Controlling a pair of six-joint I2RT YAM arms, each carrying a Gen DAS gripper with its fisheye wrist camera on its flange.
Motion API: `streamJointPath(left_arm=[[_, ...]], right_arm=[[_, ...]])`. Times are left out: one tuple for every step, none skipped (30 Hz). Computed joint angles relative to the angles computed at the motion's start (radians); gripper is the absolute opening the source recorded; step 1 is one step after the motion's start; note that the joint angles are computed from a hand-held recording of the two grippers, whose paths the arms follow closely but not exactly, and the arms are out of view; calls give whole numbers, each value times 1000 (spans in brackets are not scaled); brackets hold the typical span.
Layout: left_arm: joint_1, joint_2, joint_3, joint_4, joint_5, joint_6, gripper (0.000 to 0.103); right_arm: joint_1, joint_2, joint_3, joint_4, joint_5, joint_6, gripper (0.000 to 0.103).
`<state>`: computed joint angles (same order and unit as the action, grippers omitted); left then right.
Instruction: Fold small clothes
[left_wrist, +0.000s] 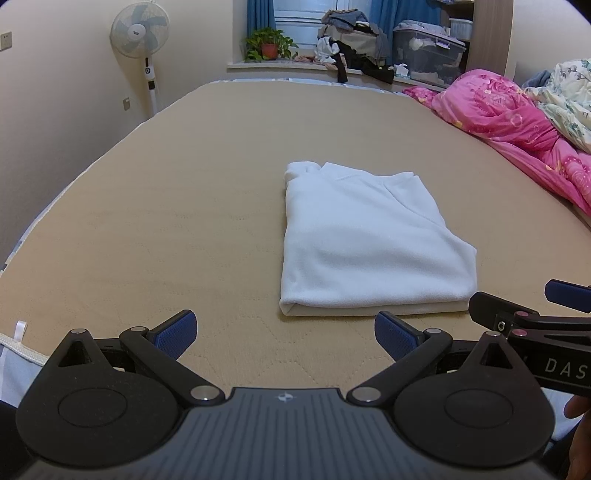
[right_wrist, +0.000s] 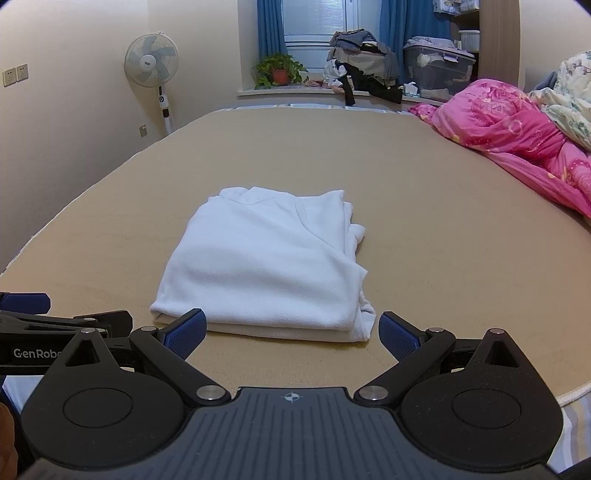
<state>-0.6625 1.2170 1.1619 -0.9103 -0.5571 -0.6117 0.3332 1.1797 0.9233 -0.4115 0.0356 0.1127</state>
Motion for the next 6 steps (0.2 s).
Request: streamJointPath(left_arm=[[-1,-1,0,-1,-1,0,102],[-1,-1,0,-1,-1,0,102],[-1,-2,0,-1,-1,-1,103],[-1,-1,0,0,-1,-1,103],[-2,-1,1,-1,-2,-1,103],[-2,-1,3,-3,-3,-2,103]], right_arm=[[0,1,0,0,0,0,99],[0,1,0,0,0,0,99],[0,1,0,0,0,0,99],[1,1,0,0,1,0,99],[1,1,0,0,1,0,99],[1,1,0,0,1,0,99]])
